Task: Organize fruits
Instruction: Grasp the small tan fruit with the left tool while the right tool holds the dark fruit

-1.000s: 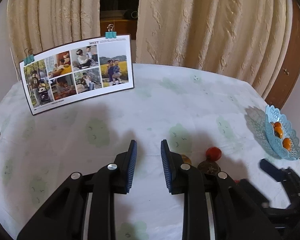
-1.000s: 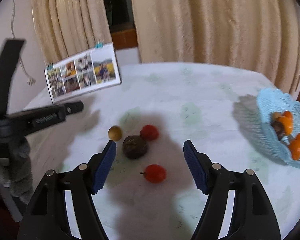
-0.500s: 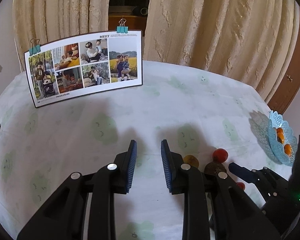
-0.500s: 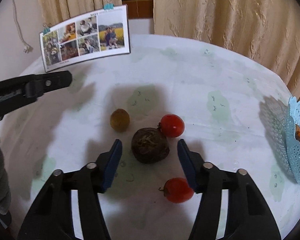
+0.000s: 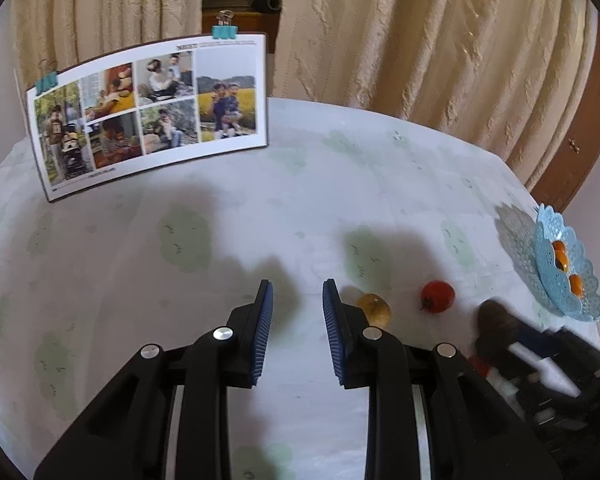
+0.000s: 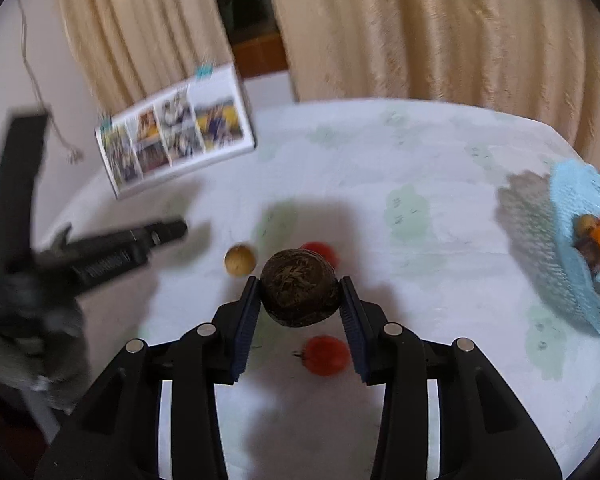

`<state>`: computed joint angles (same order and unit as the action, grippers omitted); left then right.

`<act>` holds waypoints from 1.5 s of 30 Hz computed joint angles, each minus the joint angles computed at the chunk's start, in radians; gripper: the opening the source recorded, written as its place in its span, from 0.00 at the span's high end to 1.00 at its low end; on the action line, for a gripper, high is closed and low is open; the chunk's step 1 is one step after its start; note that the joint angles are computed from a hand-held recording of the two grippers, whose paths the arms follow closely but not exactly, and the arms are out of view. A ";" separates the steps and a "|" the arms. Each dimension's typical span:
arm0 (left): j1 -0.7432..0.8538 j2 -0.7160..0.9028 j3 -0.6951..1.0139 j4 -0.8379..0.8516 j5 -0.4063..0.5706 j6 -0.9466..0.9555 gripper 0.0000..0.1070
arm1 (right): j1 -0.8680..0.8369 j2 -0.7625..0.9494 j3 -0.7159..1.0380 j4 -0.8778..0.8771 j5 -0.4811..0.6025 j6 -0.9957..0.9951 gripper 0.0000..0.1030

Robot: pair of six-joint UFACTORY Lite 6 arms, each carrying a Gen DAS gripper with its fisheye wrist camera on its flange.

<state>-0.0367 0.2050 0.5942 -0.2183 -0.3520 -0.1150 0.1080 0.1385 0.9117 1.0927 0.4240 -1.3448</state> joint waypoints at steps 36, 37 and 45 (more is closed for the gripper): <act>-0.180 0.287 0.227 0.007 -0.013 -0.013 0.75 | -0.228 0.003 0.011 0.219 0.053 -0.164 0.60; -0.177 0.287 0.229 0.017 -0.010 -0.020 0.77 | -0.229 0.001 0.010 0.222 0.052 -0.166 0.60; -0.169 0.259 0.196 0.035 -0.033 -0.040 0.77 | -0.257 -0.022 0.005 0.257 0.047 -0.189 0.60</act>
<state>-0.2055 0.4639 0.7907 -0.1837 -0.3849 -0.1552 -0.1491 0.1170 0.9167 1.3494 0.4706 -1.5342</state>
